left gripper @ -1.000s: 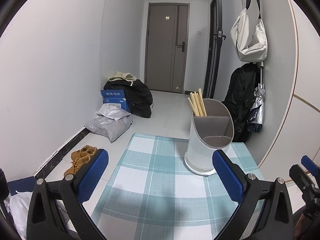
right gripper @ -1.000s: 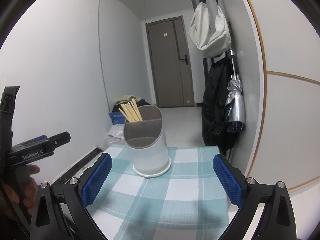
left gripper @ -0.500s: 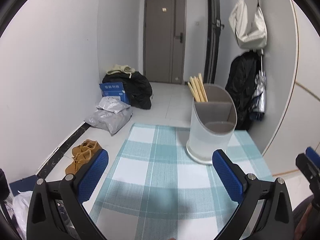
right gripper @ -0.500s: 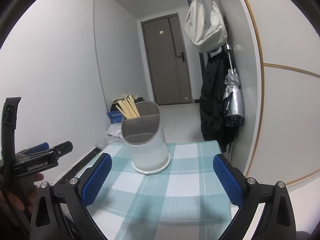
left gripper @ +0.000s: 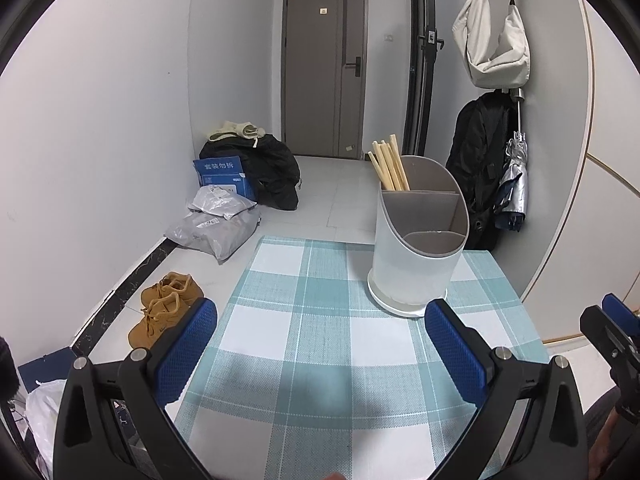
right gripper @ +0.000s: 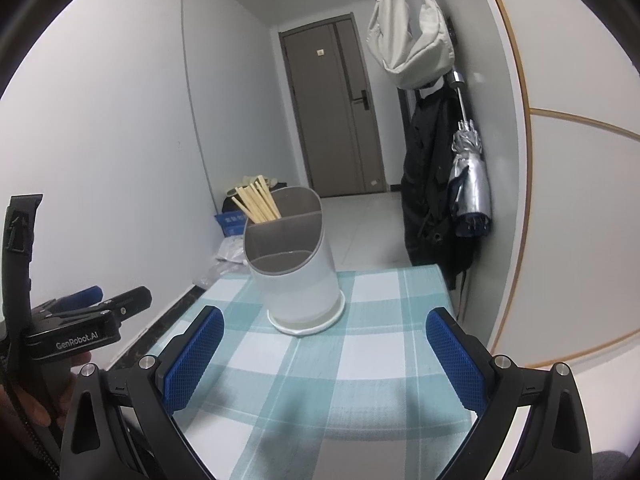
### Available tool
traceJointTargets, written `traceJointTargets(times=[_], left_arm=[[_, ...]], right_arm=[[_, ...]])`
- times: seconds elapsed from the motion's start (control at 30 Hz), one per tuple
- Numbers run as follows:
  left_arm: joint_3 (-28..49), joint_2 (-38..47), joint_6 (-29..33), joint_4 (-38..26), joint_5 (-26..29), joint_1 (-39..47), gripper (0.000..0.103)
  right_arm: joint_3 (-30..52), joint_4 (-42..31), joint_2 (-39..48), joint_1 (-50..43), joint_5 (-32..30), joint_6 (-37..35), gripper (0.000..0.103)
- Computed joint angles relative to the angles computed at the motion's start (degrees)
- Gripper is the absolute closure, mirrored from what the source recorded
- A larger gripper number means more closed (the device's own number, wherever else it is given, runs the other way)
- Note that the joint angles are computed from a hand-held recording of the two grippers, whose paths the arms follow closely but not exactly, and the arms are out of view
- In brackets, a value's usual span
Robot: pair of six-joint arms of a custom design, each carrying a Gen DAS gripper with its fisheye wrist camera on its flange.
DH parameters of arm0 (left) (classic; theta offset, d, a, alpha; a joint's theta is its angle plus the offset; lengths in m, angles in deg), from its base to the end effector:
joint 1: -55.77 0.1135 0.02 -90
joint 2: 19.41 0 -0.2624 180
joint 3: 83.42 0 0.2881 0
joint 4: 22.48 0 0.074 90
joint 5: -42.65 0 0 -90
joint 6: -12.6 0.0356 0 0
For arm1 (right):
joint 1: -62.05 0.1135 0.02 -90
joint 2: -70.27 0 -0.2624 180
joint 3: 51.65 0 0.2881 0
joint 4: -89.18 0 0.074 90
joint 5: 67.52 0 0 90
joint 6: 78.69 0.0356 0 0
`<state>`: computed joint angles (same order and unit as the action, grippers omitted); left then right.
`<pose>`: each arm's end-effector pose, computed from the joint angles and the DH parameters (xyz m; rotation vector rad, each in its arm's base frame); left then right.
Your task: Organize utensils
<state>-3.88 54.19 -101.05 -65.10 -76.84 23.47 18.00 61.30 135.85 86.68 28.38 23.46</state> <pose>0.2770 -0.1544 0.3323 -0.1183 2.1143 -0.0065 0.2733 0.1213 0.3287 -0.1503 1.9919 0.3129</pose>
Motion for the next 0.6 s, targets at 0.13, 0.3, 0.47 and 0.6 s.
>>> traceJointTargets(times=[0.13, 0.3, 0.47, 0.6], left_arm=[[-0.4, -0.4, -0.3, 0.3, 0.4, 0.2, 0.002], [-0.5, -0.5, -0.9, 0.2, 0.8, 0.5, 0.002], [-0.7, -0.5, -0.8, 0.4, 0.8, 0.4, 0.002], [-0.8, -0.8, -0.6, 0.7, 0.0, 0.1, 0.002]], right_arm=[[0.4, -0.9, 0.2, 0.2, 0.2, 0.3, 0.001], [0.7, -1.8, 0.5, 0.6, 0.5, 0.2, 0.001], [0.8, -2.1, 0.5, 0.8, 0.9, 0.4, 0.001], [0.6, -2.4, 0.3, 0.6, 0.8, 0.5, 0.001]])
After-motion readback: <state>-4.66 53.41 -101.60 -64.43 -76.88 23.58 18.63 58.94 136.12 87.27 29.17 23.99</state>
